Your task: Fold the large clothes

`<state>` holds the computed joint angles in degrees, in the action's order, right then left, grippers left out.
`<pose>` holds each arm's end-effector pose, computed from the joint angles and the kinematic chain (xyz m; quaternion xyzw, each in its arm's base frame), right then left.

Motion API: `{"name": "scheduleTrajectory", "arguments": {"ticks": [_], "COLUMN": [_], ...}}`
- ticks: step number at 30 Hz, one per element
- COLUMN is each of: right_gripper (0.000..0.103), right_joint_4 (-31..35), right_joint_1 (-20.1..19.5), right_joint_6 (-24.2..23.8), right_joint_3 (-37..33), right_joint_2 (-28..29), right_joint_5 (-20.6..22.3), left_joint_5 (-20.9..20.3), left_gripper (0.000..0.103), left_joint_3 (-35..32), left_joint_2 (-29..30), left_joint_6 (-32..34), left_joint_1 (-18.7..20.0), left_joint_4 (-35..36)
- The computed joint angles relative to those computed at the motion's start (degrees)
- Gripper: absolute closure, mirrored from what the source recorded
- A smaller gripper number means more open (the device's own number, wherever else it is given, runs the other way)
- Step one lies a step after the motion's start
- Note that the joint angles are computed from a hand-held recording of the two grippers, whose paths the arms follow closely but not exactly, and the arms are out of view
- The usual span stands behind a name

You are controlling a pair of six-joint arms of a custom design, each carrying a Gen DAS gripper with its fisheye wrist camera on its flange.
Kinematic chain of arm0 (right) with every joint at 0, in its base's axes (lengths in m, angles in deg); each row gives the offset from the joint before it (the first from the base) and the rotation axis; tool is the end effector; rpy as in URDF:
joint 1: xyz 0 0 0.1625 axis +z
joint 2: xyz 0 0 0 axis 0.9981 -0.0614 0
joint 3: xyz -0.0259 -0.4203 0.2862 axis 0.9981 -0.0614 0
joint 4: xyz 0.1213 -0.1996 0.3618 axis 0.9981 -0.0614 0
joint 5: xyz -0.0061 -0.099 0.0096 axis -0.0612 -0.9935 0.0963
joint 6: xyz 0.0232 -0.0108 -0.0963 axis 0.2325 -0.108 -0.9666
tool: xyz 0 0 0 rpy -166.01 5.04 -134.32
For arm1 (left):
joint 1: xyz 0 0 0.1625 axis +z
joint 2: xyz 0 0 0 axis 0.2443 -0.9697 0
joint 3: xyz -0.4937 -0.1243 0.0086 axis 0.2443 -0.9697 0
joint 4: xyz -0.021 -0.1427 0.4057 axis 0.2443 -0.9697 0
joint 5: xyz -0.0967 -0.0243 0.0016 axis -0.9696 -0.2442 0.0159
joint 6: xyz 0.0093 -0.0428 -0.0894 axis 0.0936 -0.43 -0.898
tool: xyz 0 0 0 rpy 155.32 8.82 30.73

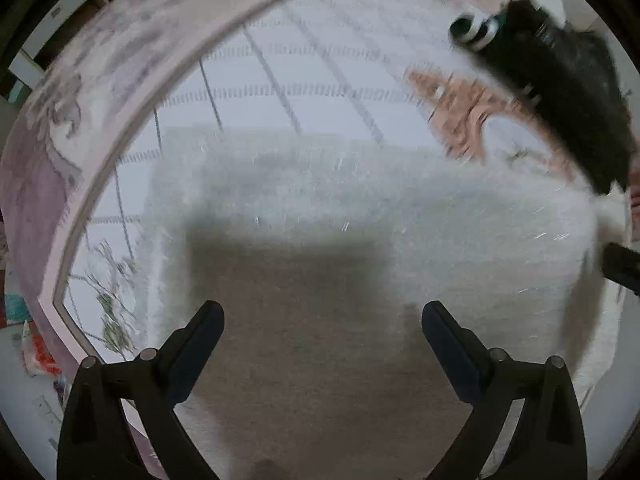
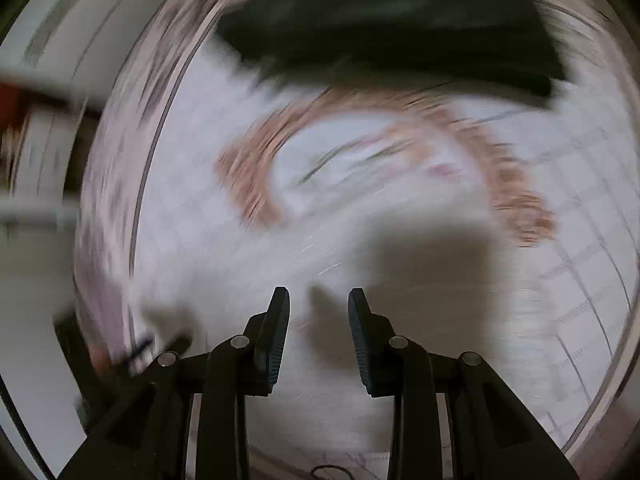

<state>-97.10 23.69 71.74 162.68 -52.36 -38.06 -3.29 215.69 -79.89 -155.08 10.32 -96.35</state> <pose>0.2211 -0.3341 0.2619 -0.0171 -0.9754 0.0176 0.2189 -0.2429 -0.2991 0.2019 -0.0792 0.9243 -0.0931 0.3617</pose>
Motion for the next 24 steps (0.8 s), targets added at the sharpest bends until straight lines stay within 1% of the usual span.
{"name": "scheduleTrajectory", "arguments": {"ticks": [1, 2, 3, 4, 5, 6, 7, 9, 10, 11, 13, 15, 16, 18, 19, 20, 21, 22, 23, 24], "right_gripper": [0.071, 0.071, 0.071, 0.071, 0.071, 0.071, 0.070, 0.070, 0.070, 0.070, 0.070, 0.070, 0.070, 0.070, 0.070, 0.068, 0.066, 0.051, 0.039, 0.039], "right_joint_4": [-0.4, 0.7, 0.2, -0.6, 0.1, 3.1, 5.4, 5.7, 6.3, 8.3, 10.2, 11.6, 12.2, 13.7, 12.6, 9.1, 5.9, 3.2, 2.1, 1.5], "right_joint_1": [0.3, 0.1, -0.3, -0.7, -0.6, -0.7, -1.2, -3.4, -3.9, -3.6, -3.5, -4.3, -4.6, -4.8, -5.3, -5.3, -5.4, -5.4, -5.5, -6.1], "right_joint_6": [-1.2, -1.6, -1.6, -2.6, -2.7, -0.9, -0.4, -0.1, -0.8, -1.7, -2.8, -2.2, -2.0, -1.6, -2.7, -4.1, -5.6, -6.7, -7.0, -6.9], "right_joint_3": [0.1, 0.2, 0.4, 0.4, -0.4, -2.5, -3.8, -4.8, -5.6, -6.9, -8.6, -9.8, -10.4, -11.5, -11.1, -9.9, -8.5, -6.9, -5.7, -4.5], "right_joint_2": [3.5, 6.1, 10.8, 14.0, 15.8, 17.5, 18.2, 19.1, 19.9, 21.2, 22.9, 23.6, 23.9, 22.9, 20.5, 16.8, 13.6, 9.9, 6.6, 3.7], "right_joint_5": [-0.8, -2.4, -5.2, -6.9, -8.0, -8.0, -7.5, -5.3, -5.2, -5.8, -6.2, -5.1, -4.9, -3.7, -2.7, -0.6, 0.6, 1.3, 0.8, -0.4], "left_joint_5": [-0.3, -0.5, -0.7, -0.3, 0.1, 0.5, 0.7, 1.1, 1.3, 1.7, 3.4, 5.8, 6.3, 6.5, 6.0, 5.7, 5.7, 5.8, 6.0, 5.8], "left_gripper": [0.002, 0.002, 0.002, 0.002, 0.002, 0.001, 0.000, 0.000, 0.000, 0.000, 0.000, 0.000, 0.000, 0.000, 0.000, 0.000, 0.000, 0.000, 0.000, 0.000], "left_joint_3": [1.1, 1.9, 2.7, 3.4, 3.9, 4.3, 4.5, 4.8, 4.8, 4.8, 5.1, 5.5, 5.2, 4.6, 4.2, 4.0, 4.1, 4.6, 4.6, 3.8], "left_joint_2": [0.3, 1.1, 1.2, 1.0, 0.8, 0.6, 0.7, 0.8, 1.2, 1.7, 3.1, 4.5, 5.0, 5.6, 5.4, 4.6, 3.6, 2.5, 1.8, 2.2], "left_joint_6": [0.4, 0.7, 1.1, 1.1, 1.0, 1.0, 1.4, 1.9, 2.2, 2.3, 1.4, -0.7, -0.8, -0.3, 0.0, -0.6, -1.8, -2.7, -3.8, -4.4], "left_joint_1": [0.9, 1.6, 2.1, 2.1, 2.0, 1.8, 1.8, 1.4, 1.5, 1.6, 1.5, 0.5, 0.6, 1.1, 1.4, 1.3, 0.7, -0.1, -1.3, -2.0], "left_joint_4": [-1.1, -1.9, -2.9, -3.9, -4.6, -5.2, -5.8, -5.8, -5.8, -6.1, -6.8, -7.3, -7.0, -7.2, -7.5, -8.0, -8.7, -9.8, -10.6, -9.9]}}
